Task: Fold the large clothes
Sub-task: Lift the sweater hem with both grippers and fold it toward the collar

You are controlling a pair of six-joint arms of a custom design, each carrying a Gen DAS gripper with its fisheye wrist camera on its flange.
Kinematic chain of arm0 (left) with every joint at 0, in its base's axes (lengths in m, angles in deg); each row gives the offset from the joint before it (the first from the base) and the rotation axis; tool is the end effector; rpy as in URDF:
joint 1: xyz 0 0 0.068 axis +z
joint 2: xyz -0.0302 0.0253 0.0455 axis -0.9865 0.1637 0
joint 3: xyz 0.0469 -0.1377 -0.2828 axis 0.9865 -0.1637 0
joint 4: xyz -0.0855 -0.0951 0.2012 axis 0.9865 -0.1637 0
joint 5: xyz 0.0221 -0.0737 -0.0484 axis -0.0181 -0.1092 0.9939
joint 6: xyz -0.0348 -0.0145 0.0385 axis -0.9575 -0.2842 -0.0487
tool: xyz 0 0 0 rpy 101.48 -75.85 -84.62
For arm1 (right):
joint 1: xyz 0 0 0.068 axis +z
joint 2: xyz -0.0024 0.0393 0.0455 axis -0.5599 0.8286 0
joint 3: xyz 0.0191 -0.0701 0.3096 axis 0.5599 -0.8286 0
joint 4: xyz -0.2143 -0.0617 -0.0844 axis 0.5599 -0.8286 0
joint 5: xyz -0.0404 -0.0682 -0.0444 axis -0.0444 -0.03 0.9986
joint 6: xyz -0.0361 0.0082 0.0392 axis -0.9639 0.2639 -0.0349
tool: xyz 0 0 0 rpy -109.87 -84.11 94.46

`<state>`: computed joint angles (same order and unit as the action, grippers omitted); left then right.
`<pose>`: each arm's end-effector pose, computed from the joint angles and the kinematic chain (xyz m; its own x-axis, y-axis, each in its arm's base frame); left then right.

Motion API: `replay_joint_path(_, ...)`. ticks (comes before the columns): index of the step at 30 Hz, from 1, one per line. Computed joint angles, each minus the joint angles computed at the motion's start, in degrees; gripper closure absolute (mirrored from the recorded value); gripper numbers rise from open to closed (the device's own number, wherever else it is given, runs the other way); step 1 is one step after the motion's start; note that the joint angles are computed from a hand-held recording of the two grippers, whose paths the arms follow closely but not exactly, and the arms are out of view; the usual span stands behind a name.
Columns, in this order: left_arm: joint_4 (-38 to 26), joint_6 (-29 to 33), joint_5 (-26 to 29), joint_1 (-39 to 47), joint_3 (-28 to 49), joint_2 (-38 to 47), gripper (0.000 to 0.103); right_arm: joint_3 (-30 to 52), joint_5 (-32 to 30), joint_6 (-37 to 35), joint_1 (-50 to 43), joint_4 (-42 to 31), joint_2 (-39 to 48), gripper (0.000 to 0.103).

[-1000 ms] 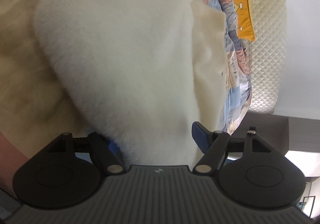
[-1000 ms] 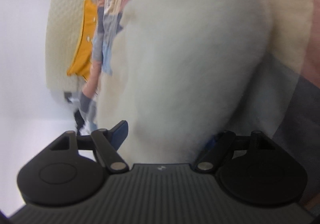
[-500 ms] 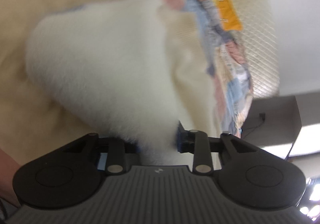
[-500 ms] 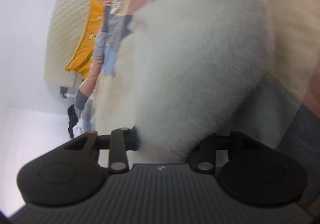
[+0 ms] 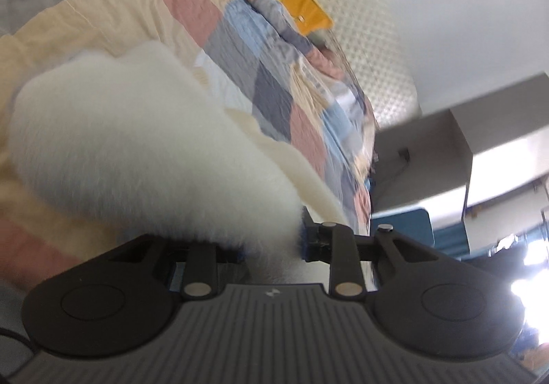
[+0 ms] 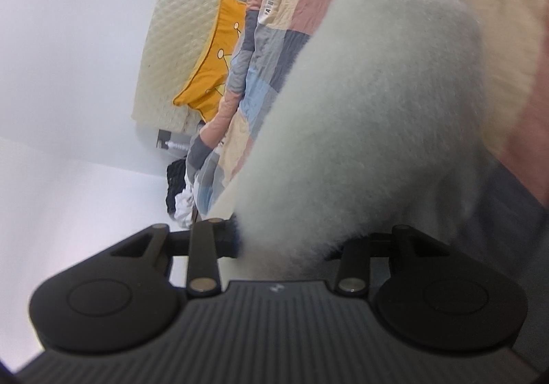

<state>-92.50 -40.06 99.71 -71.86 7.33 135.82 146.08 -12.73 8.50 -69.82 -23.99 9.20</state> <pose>0.2246 0.0135 0.3063 -0.6374 -0.7097 -0.3002 -0.1840 0.5185 -0.8350 0.2607 -0.1489 0.2580 -0.7111 0.6751 -0.1961 0.1675 0.4336 0.8854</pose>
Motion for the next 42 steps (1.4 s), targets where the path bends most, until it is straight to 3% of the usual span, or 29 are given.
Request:
replay_joint_path(4,-1.13,0.94,0.38,-0.39,-2.37,-2.56,0.070,0.90,0.04,-6.12,-2.04,-6.41,-0.46,0.059)
replay_joint_path(11,3.01,2.12,4.03,1.85,-5.94,-2.63,0.063,1.04,-1.03,-8.28,-2.09,-7.44,0.67,0.050)
replay_joint_path(17,4.87,1.41,0.09,-0.17,-4.62,-2.47,0.063,3.10,-4.48,-10.07,-2.23,-8.47,2.28,0.045)
replay_joint_path(24,5.18,0.48,-0.59,0.09,6.46,7.78,0.063,9.14,-4.65,-0.48,2.84,-1.15,4.94,0.045)
replay_joint_path(31,8.27,-0.44,-5.35,-1.82,16.52,20.81,0.063,18.23,-0.54,5.70,9.19,4.98,12.44,0.045)
replay_joint_path(35,4.51,3.63,-6.17,-1.96,24.93,28.84,0.063,26.07,2.11,3.92,12.26,2.69,19.04,0.045)
replay_joint_path(39,3.66,6.13,-5.54,-1.99,32.49,37.75,0.062,36.69,4.52,4.61,14.39,-2.61,27.08,0.045)
replay_joint_path(42,5.10,7.85,-5.40,-1.96,36.74,43.80,0.062,40.67,6.54,4.55,16.10,-2.71,30.76,0.045)
